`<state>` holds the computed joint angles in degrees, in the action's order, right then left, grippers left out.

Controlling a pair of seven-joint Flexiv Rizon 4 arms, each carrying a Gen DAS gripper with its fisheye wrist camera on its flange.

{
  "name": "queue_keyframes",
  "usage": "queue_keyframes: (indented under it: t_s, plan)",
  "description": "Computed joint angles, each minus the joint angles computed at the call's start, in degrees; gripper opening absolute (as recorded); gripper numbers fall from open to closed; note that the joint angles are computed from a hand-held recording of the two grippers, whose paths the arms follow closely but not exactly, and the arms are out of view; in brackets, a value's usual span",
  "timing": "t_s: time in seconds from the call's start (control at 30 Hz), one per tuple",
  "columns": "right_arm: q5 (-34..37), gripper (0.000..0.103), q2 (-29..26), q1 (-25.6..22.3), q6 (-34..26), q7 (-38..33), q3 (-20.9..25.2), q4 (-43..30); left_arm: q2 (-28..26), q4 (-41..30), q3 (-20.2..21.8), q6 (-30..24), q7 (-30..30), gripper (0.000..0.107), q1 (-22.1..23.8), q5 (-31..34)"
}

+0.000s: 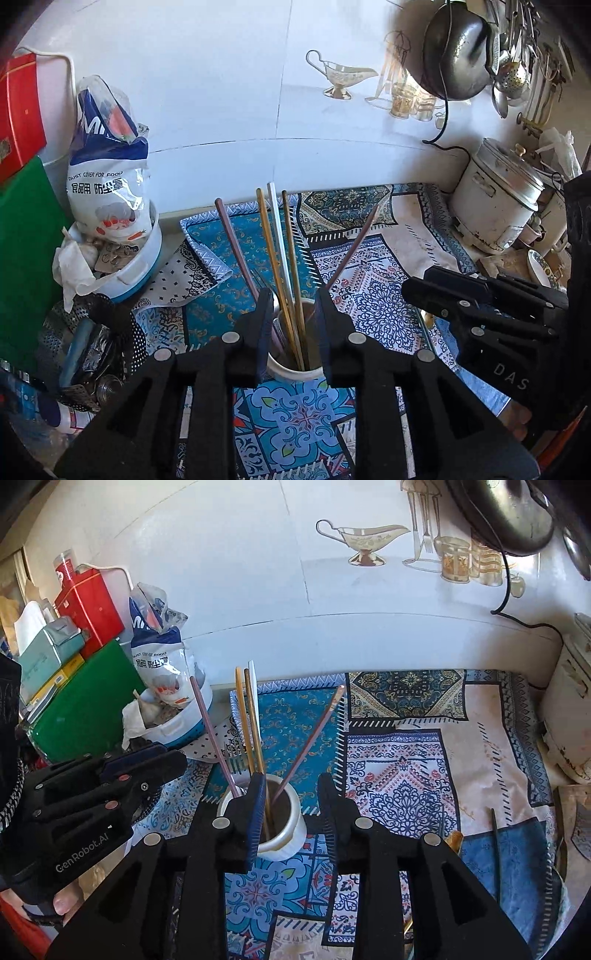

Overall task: Organize utensils
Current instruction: 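Move both tools back down to the remaining chopsticks on the mat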

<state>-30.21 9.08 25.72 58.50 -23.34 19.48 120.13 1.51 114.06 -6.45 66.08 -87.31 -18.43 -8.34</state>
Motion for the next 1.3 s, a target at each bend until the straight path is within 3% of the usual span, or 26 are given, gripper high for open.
queue_keyframes:
  t_s: [0.17, 0.37, 0.73, 1.0, 1.3]
  plan:
    - [2.2, 0.026, 4.5, -1.2, -1.7, -2.1, -0.1, 2.9, 0.2, -1.7, -1.4, -2.1, -4.0, 0.028, -1.0, 2.5]
    - [9.7, 0.026, 11.0, -2.7, -6.0, -10.4, -1.7, 6.0, -2.9, -6.7, -3.6, -5.1, -12.7, 0.033, -3.6, 8.4]
    - [21.6, 0.026, 20.2, -5.9, -13.3, -25.0, -4.9, 12.3, -15.2, -16.6, -4.1, -13.2, -22.5, 0.034, -11.5, 13.2]
    - [32.6, 0.026, 20.0, -4.8, -14.3, -32.8, -8.2, 14.9, -21.8, -20.3, -2.3, -18.7, -26.4, 0.034, -15.2, 13.5]
    - [44.1, 0.026, 11.2, -2.2, -12.5, -39.0, -8.9, 12.8, -19.9, -17.4, -0.5, -22.0, -30.7, 0.034, -15.7, 16.2]
